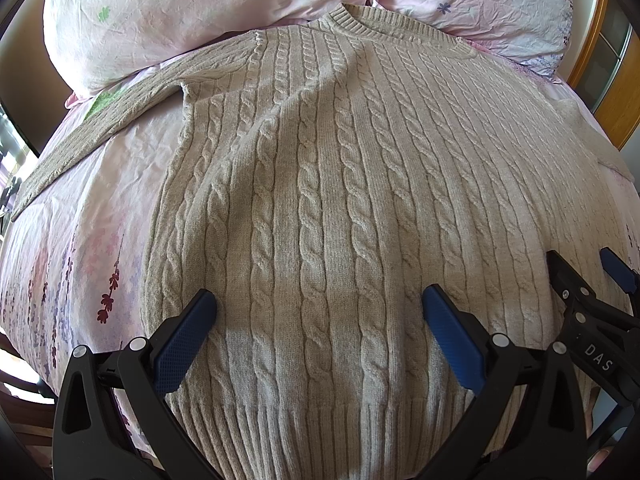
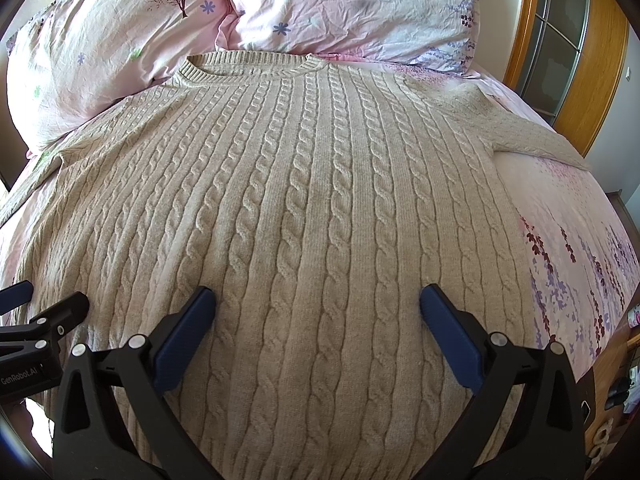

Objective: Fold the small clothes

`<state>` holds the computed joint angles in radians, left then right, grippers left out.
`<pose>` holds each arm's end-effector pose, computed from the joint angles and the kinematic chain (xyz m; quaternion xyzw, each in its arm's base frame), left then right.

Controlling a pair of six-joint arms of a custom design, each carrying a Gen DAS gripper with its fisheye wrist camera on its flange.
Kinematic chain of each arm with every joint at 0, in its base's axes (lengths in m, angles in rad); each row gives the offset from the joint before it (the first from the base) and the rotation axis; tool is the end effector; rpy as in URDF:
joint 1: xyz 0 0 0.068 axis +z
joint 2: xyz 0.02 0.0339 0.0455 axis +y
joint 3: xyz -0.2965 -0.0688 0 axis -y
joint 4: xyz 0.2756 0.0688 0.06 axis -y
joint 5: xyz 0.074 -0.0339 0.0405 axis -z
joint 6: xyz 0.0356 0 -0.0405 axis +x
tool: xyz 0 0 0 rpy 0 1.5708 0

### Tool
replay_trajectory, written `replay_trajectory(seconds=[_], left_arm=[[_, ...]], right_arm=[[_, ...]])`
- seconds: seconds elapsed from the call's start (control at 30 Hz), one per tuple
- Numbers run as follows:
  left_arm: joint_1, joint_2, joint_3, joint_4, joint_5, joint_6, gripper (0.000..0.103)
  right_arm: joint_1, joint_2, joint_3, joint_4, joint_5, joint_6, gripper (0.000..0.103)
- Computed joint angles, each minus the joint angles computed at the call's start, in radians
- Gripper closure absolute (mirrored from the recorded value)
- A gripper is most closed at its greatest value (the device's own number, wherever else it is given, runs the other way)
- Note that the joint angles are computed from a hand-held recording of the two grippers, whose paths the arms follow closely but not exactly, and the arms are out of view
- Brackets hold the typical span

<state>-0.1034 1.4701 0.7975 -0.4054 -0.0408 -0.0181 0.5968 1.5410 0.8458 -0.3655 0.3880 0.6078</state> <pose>0.2936 -0.0290 0.1872 0.0364 0.9689 0.0049 0.2446 0.2668 0.1650 0.1861 0.0539 0.9492 -0.0135 0.3097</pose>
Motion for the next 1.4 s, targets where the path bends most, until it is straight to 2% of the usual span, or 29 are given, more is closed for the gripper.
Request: replay_trajectory(seconds=[0.2, 0.27, 0.33, 0.43, 0.5, 0.57, 0.63, 0.67, 0.7, 0.77, 0.87, 0.93, 1.03, 1.07, 1.1, 1.13, 1.2, 1.27, 1.33, 1.4], left_arm=[[0.000, 0.000, 0.000, 0.001, 0.000, 0.000, 0.001], [0.001, -0.012, -0.020, 0.028, 0.002, 0.010, 0.001], [0.004, -0.041, -0.069, 0.100, 0.009, 0.043, 0.001], [0.000, -0.073, -0.070, 0.087, 0.014, 0.097, 0.001], [0.058, -0.068, -0.060, 0.112, 0.092, 0.129, 0.001], [0.146, -0.064, -0.030, 0.125, 0.205, 0.139, 0.001], [0.230, -0.037, 0.021, 0.113, 0.331, 0.140, 0.001], [0.275, -0.023, 0.038, 0.120, 0.405, 0.138, 0.001], [0.316, -0.011, 0.051, 0.136, 0.460, 0.127, 0.001], [0.385, 0.008, 0.057, 0.210, 0.517, 0.090, 0.001], [0.445, 0.056, 0.089, 0.287, 0.470, 0.055, 0.001], [0.479, 0.115, 0.147, 0.268, 0.426, 0.033, 0.001], [0.556, 0.209, 0.235, 0.222, 0.473, -0.034, 0.001], [0.585, 0.226, 0.250, 0.207, 0.498, -0.048, 0.001], [0.605, 0.248, 0.268, 0.196, 0.522, -0.065, 0.001], [0.630, 0.263, 0.281, 0.189, 0.549, -0.080, 0.001], [0.667, 0.272, 0.281, 0.197, 0.586, -0.106, 0.001], [0.702, 0.274, 0.273, 0.224, 0.613, -0.130, 0.001], [0.732, 0.284, 0.277, 0.249, 0.637, -0.165, 0.001], [0.754, 0.306, 0.293, 0.267, 0.655, -0.216, 0.007]], right_arm=[[0.001, -0.005, -0.005, 0.009, 0.001, -0.011, 0.002], [-0.014, -0.037, -0.051, 0.079, -0.034, -0.085, 0.002], [-0.138, -0.125, -0.136, 0.213, -0.257, -0.247, 0.002], [-0.436, -0.227, -0.172, 0.285, -0.575, -0.271, 0.002], [-0.642, -0.242, -0.153, 0.318, -0.669, -0.212, 0.002], [-0.836, -0.178, -0.081, 0.317, -0.699, -0.145, 0.003], [-1.002, -0.051, 0.028, 0.295, -0.722, -0.088, 0.019], [-1.059, 0.020, 0.093, 0.263, -0.728, -0.070, 0.038], [-1.106, 0.092, 0.159, 0.229, -0.736, -0.038, 0.049], [-1.189, 0.217, 0.263, 0.182, -0.782, 0.051, 0.052], [-1.236, 0.333, 0.363, 0.123, -0.776, 0.101, 0.058], [-1.253, 0.365, 0.379, 0.146, -0.769, 0.123, 0.060], [-1.258, 0.417, 0.440, 0.152, -0.766, 0.126, 0.063], [-1.254, 0.431, 0.457, 0.150, -0.751, 0.119, 0.071], [-1.249, 0.448, 0.482, 0.131, -0.728, 0.100, 0.091], [-1.246, 0.467, 0.512, 0.102, -0.716, 0.084, 0.095], [-1.221, 0.405, 0.461, 0.159, -0.670, 0.061, 0.096], [-1.157, 0.299, 0.388, 0.243, -0.620, -0.025, 0.096], [-1.064, 0.183, 0.321, 0.313, -0.645, -0.081, 0.096], [-0.921, 0.095, 0.291, 0.346, -0.677, -0.127, 0.096]])
